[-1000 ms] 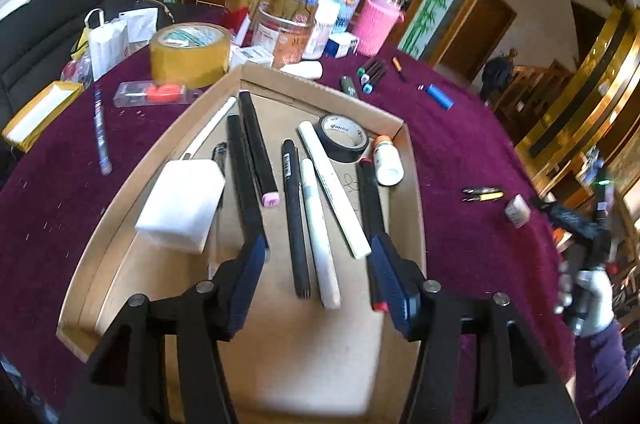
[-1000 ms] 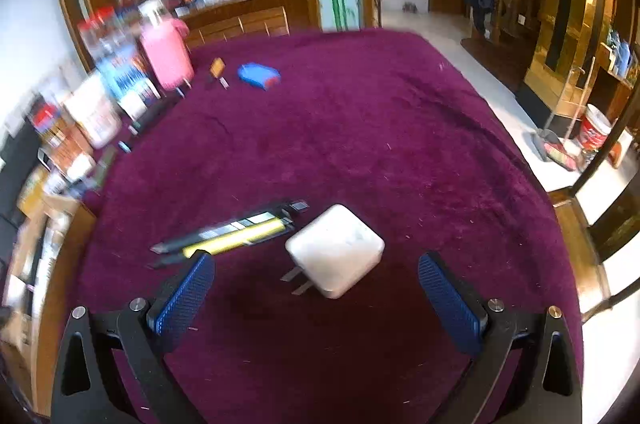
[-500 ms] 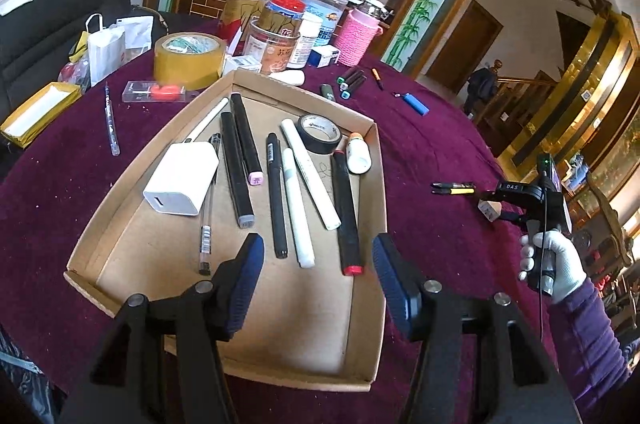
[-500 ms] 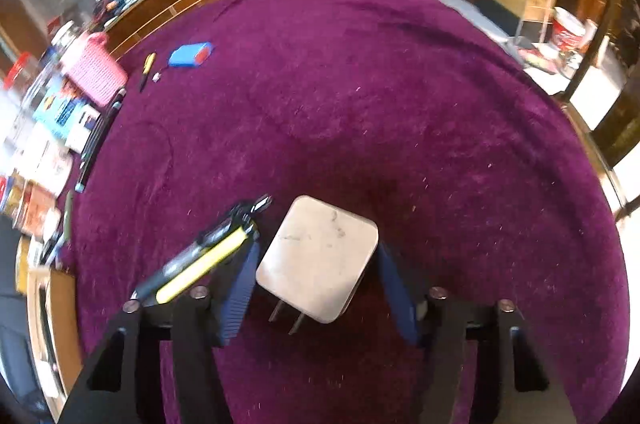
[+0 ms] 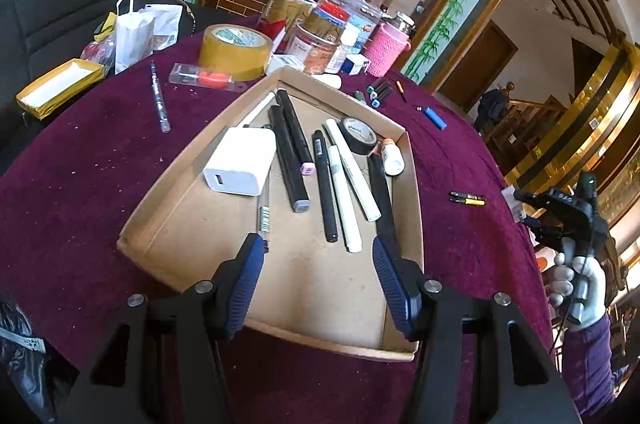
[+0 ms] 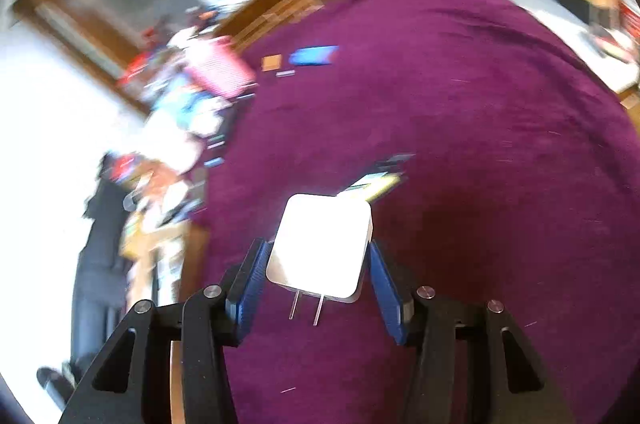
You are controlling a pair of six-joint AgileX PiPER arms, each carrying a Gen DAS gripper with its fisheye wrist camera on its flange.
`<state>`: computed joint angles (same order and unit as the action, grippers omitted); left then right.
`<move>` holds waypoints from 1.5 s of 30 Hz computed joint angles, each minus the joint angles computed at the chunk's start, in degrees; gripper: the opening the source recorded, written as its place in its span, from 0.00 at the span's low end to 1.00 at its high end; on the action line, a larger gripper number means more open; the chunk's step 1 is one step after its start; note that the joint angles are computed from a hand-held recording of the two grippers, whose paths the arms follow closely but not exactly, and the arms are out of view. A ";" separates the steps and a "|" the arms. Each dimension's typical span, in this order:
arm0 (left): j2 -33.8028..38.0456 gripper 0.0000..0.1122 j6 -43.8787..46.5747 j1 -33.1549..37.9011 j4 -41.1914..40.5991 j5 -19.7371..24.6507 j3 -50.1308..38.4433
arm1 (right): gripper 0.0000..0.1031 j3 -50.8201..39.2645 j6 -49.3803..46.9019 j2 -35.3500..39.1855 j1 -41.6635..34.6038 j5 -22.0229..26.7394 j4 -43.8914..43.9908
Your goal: Organize rigid objects
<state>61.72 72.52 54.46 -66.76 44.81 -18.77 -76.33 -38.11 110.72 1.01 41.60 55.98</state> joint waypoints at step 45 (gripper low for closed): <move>-4.15 0.64 -1.17 -1.27 0.83 -6.15 -2.11 | 0.71 9.47 6.86 -5.85 37.51 -26.67 -21.93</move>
